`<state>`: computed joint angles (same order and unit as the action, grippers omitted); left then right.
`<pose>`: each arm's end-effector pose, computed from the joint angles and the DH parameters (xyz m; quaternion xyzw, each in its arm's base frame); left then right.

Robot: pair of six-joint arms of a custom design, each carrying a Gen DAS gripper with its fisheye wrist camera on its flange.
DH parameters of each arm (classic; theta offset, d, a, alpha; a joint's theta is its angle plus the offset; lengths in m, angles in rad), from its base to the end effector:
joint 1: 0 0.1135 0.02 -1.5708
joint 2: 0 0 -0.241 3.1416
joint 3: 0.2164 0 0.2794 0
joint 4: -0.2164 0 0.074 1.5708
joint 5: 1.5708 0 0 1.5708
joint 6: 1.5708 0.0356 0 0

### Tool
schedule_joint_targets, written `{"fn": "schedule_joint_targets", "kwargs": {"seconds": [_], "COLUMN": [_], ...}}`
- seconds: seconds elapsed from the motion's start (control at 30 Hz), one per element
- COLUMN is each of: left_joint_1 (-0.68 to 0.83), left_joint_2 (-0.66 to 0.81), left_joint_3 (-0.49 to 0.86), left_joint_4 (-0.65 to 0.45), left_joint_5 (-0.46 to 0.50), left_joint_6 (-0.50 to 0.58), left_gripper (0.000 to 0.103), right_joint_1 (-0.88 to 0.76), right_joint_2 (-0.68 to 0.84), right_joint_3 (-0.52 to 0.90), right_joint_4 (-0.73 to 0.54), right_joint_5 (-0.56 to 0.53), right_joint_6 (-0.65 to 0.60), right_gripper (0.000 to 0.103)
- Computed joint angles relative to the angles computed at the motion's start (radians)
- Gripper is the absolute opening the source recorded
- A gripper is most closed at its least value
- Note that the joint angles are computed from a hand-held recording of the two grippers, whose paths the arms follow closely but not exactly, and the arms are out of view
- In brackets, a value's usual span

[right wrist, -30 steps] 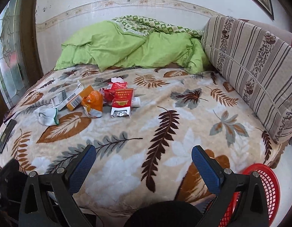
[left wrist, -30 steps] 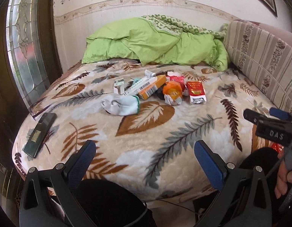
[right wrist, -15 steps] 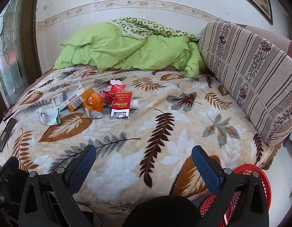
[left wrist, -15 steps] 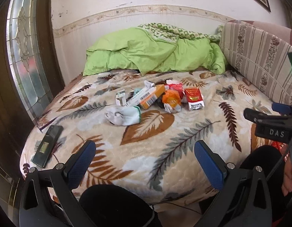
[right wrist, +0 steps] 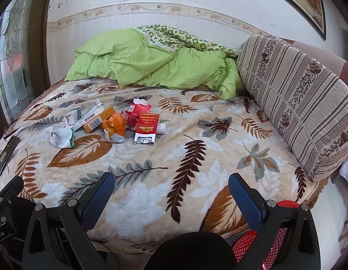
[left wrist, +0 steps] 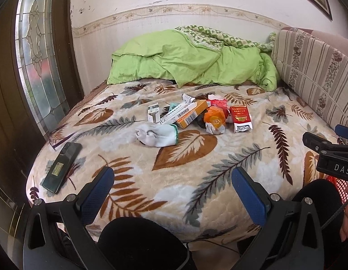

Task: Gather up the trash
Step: 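Move both tools toward the pile of trash on the bed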

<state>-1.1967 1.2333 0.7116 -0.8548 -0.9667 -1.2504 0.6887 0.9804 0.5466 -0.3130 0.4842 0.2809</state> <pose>0.1094 -0.1986 0.1645 -0.0687 0.8797 0.0767 0.4642 0.1928 0.1372 0.1818 -0.0861 0.8906 -0.0132 0.4463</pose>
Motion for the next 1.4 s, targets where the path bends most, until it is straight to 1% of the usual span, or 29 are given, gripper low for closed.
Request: {"fn": "schedule_joint_targets", "kwargs": {"seconds": [0.07,0.3,0.43,0.73,0.8,0.9,1.03,1.17,1.23,1.3,1.4], "left_joint_1": [0.002,0.003,-0.005,-0.001,-0.009,-0.039,-0.059,-0.054,-0.023,0.021,0.127], "left_joint_2": [-0.002,-0.014,-0.025,-0.032,-0.033,0.0,0.018,0.008,-0.023,-0.075,-0.164], "left_joint_3": [-0.002,-0.008,-0.007,-0.007,-0.002,0.039,0.072,0.068,0.048,0.013,-0.049], "left_joint_4": [0.005,0.002,-0.025,-0.027,-0.044,-0.108,-0.159,-0.153,-0.124,-0.093,-0.011], "left_joint_5": [0.002,0.001,-0.006,-0.006,-0.012,-0.03,-0.04,-0.025,-0.005,0.019,0.09], "left_joint_6": [0.008,0.008,-0.019,-0.015,-0.029,-0.09,-0.132,-0.13,-0.104,-0.071,0.016], "left_gripper": [0.103,0.103,0.103,0.103,0.103,0.103,0.103,0.103,0.103,0.103,0.103], "right_joint_1": [0.014,0.029,0.036,0.067,0.07,0.073,0.076,0.045,0.01,-0.036,-0.078], "right_joint_2": [-0.003,-0.013,-0.022,-0.04,-0.046,-0.058,-0.071,-0.077,-0.08,-0.08,-0.048], "right_joint_3": [0.001,0.001,0.001,0.001,-0.001,-0.004,-0.006,-0.01,-0.015,-0.023,-0.029], "right_joint_4": [-0.004,-0.014,-0.019,-0.037,-0.04,-0.045,-0.049,-0.046,-0.035,-0.012,0.034], "right_joint_5": [0.016,0.023,0.029,0.062,0.063,0.067,0.062,0.001,-0.059,-0.145,-0.24], "right_joint_6": [0.002,0.008,0.006,0.019,0.021,0.023,0.027,0.03,0.029,0.03,0.026], "right_gripper": [0.102,0.102,0.102,0.102,0.102,0.102,0.102,0.102,0.102,0.101,0.098]}}
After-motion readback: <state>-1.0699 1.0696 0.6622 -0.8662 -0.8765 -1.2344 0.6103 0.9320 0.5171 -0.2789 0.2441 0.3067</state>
